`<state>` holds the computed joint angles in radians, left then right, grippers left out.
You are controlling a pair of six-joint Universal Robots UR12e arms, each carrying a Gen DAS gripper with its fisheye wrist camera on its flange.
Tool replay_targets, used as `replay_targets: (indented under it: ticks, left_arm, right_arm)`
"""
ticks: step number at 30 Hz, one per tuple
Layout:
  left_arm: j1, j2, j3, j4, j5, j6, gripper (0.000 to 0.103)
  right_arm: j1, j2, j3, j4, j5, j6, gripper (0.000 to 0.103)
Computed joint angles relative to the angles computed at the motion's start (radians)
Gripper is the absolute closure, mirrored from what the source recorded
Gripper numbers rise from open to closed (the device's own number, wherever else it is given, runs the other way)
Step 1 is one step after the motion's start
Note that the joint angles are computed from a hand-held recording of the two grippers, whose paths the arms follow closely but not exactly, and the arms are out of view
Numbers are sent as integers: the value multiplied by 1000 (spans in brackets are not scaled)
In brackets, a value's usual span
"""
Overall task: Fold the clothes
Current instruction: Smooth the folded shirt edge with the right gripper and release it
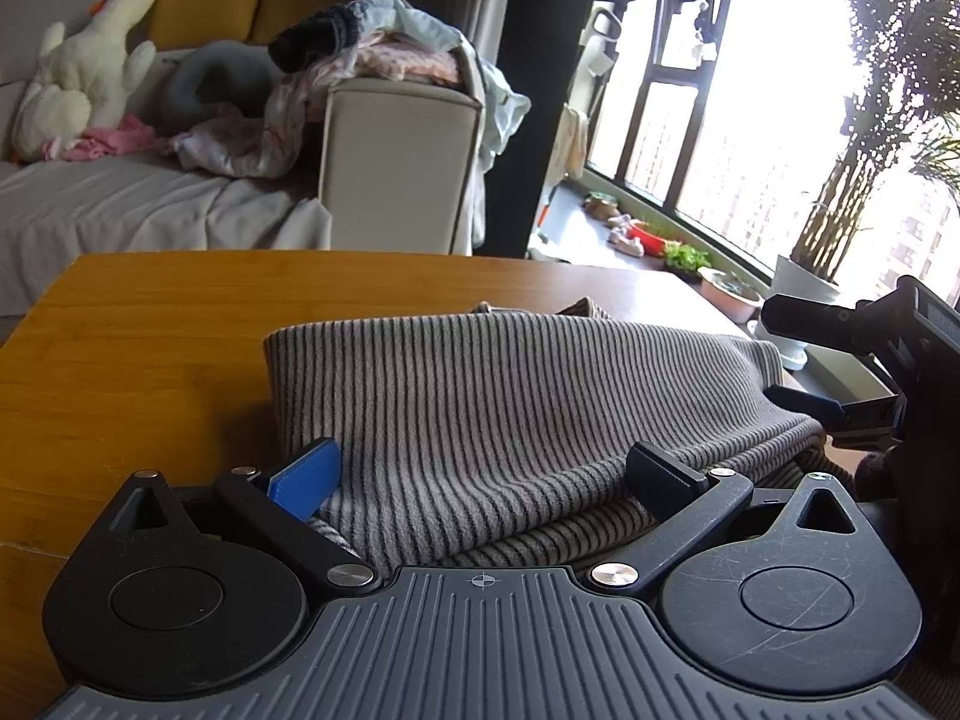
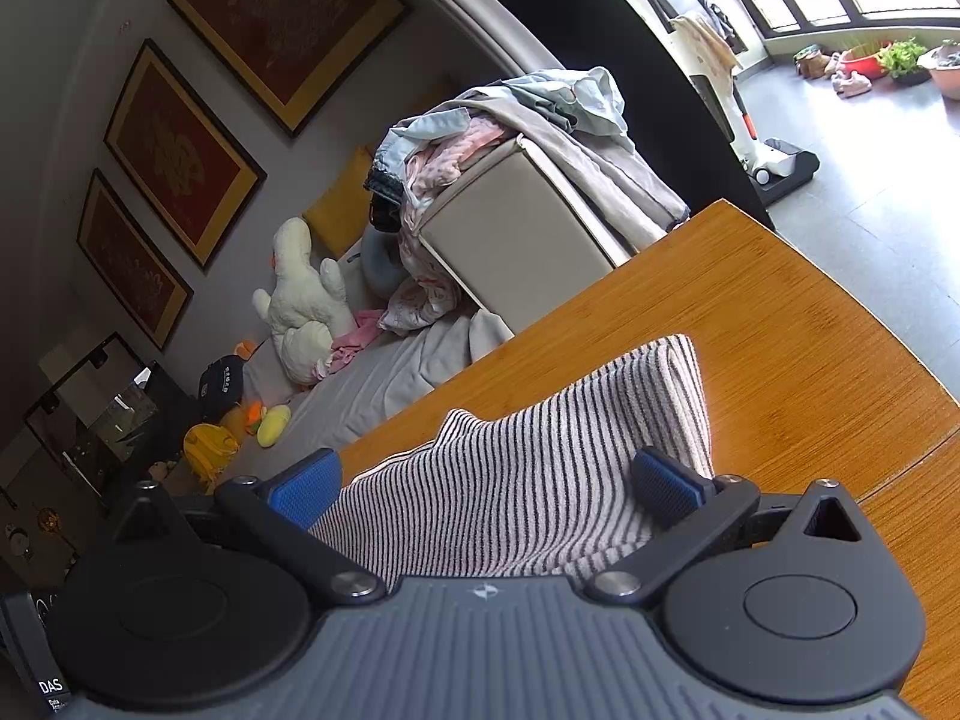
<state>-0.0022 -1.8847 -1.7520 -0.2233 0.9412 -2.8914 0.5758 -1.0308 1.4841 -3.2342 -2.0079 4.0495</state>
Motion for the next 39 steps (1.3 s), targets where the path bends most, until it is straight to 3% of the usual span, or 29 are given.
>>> replay_targets:
  ticks: [8, 12, 15, 21, 24, 26, 29, 30, 31, 33, 39]
  left_arm:
    - [1, 1, -4, 13, 7, -19, 0]
    - [1, 2, -4, 15, 14, -26, 0]
    - [0, 2, -4, 13, 21, -26, 0]
    - [-2, 4, -1, 0, 30, -21, 0]
    - [-3, 5, -1, -5, 33, -16, 0]
    - [-3, 5, -2, -4, 34, -16, 0]
    - [-2, 7, -6, -1, 32, -19, 0]
    - [-3, 7, -5, -2, 32, -19, 0]
    - [-3, 7, -5, -3, 33, -19, 0]
    - [-4, 8, -5, -7, 35, -16, 0]
    - [0, 6, -2, -13, 25, -19, 0]
  right_arm:
    - [5, 3, -10, 11, -13, -10, 0]
    - [12, 4, -34, 85, -32, -46, 0]
    - [11, 0, -50, 151, -17, -81, 0]
    - [-12, -13, -26, 123, 65, -64, 0]
    - [-12, -24, -50, 221, 71, -108, 0]
    - [1, -19, -90, 276, 4, -193, 4]
    - [17, 7, -165, 301, -113, -368, 15]
    - [14, 18, -198, 332, -118, -409, 25]
    - [6, 26, -226, 376, -92, -420, 34]
    - [-14, 50, -287, 483, -19, -417, 38]
    - [-44, 136, -422, 666, 79, -387, 38]
